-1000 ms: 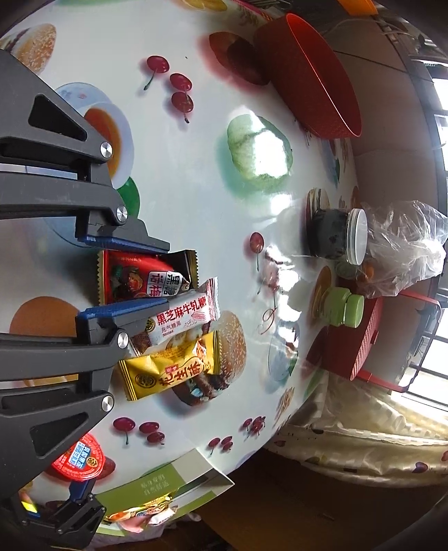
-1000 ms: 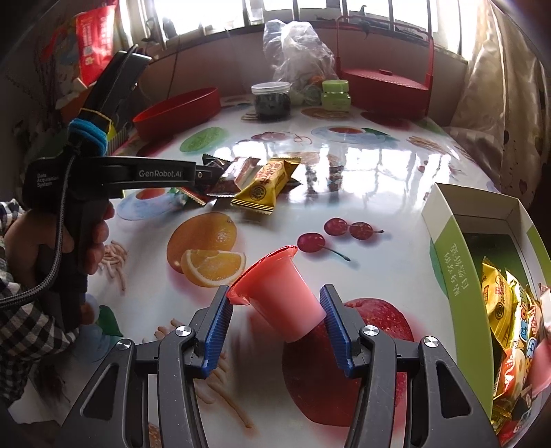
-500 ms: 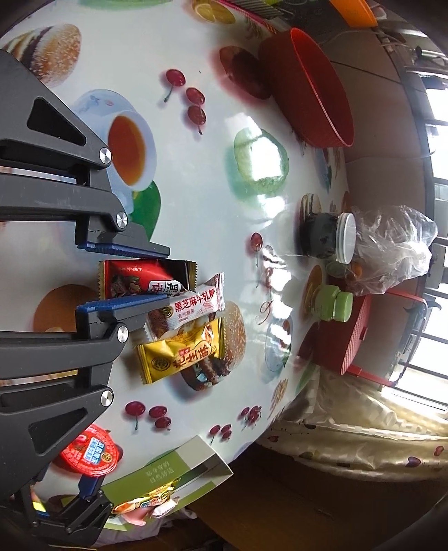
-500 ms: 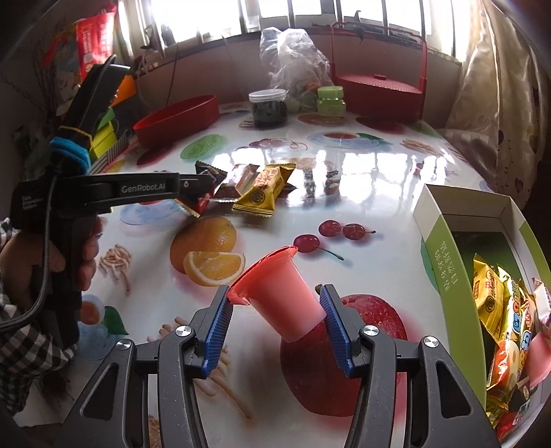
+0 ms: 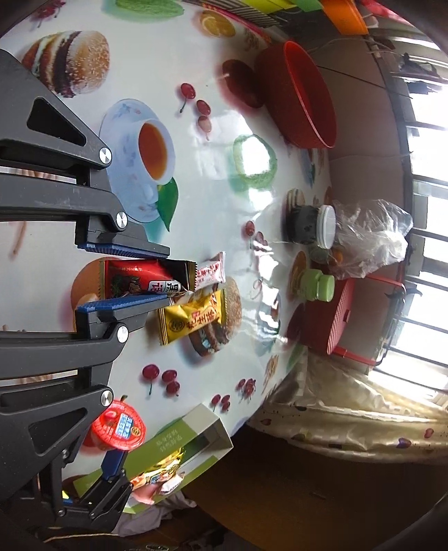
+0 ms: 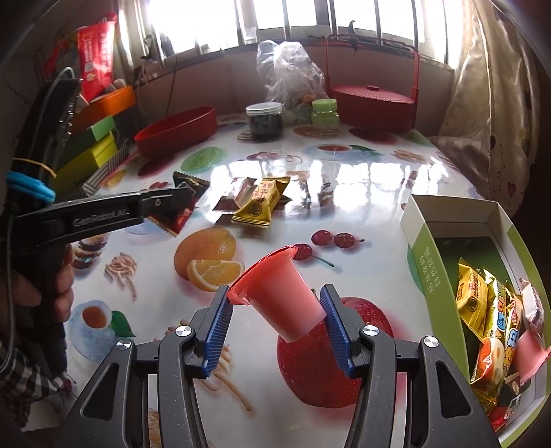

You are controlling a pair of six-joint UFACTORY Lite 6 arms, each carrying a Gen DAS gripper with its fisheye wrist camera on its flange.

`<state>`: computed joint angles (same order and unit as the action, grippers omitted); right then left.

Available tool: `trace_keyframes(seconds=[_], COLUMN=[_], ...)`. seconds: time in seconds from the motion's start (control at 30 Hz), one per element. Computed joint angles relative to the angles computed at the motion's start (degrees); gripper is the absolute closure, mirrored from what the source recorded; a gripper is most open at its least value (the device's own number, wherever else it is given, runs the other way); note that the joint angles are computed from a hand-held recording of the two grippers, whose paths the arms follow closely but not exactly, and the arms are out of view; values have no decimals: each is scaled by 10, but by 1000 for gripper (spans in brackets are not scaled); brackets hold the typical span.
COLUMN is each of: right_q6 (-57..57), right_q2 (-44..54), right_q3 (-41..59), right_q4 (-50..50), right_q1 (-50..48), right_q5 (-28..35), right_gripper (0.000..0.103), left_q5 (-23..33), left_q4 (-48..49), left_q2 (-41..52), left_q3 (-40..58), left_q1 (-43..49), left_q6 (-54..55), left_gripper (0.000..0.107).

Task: Organize snacks
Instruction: 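Grasp the red candy packet with the left tool while the right tool holds the jelly cup, then carry the pink jelly cup and red candy over the green box with both tools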

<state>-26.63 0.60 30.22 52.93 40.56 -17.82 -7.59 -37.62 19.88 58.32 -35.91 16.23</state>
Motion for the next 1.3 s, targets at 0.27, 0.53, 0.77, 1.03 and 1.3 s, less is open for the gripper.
trace_keyframes(seconds=[0.27, 0.53, 0.77, 1.03, 1.3], right_q6=[-26, -90, -213, -340, -420], right_q2=[-24, -74, -143, -217, -269], right_q3=[-10, -29, -50, -71, -83], right_q4=[27, 87, 205, 323, 398], right_q1=[3, 7, 10, 10, 7], right_q5=[-3, -7, -14, -31, -56], right_gripper=[51, 51, 51, 51, 51], left_q5=[-8, -17, -20, -21, -15], left_q4=[-55, -118, -171, -246, -304], left_q2=[-32, -63, -81, -95, -77], left_q3=[-18, -31, -30, -18, 21], left_q1=[-13, -30, -48, -69, -90], left_q6=[56, 118, 175, 254, 317], left_gripper=[85, 85, 85, 85, 85])
